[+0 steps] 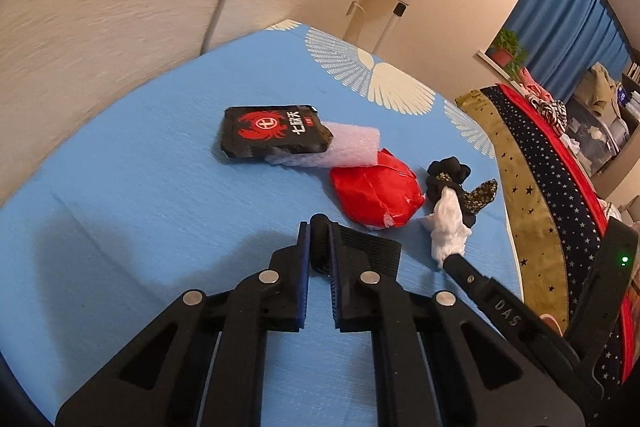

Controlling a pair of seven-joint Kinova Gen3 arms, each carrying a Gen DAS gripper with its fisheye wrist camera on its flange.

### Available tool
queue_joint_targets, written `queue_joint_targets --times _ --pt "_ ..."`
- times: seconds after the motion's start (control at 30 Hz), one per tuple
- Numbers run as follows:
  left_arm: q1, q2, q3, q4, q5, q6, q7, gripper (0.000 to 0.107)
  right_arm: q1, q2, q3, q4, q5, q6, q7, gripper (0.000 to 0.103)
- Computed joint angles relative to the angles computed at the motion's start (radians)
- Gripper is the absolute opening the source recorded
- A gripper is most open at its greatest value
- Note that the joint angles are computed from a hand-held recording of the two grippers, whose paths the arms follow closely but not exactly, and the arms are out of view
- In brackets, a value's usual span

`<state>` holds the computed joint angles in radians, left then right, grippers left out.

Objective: Collect trash
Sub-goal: 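Grasp the white crumpled paper with the right tool while the left grasps the black strap, then carry the white paper and black strap in both tools over the pink bin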

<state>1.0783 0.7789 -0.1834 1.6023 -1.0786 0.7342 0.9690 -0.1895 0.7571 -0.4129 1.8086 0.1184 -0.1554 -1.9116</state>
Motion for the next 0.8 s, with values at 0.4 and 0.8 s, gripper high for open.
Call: queue_joint_targets --times 0.4,0.8 --pt "0.03 -0.018 0.013 0.017 -0.056 0.052 0.04 0.009 -0.123 -0.133 0.166 0.147 -0.051 -0.106 0.017 0.002" --pt "0.062 -0.017 0.077 -0.023 -0.097 0.164 -0.004 0.009 -0.133 -0.308 0.233 0.341 -0.07 -0.202 0.045 0.002"
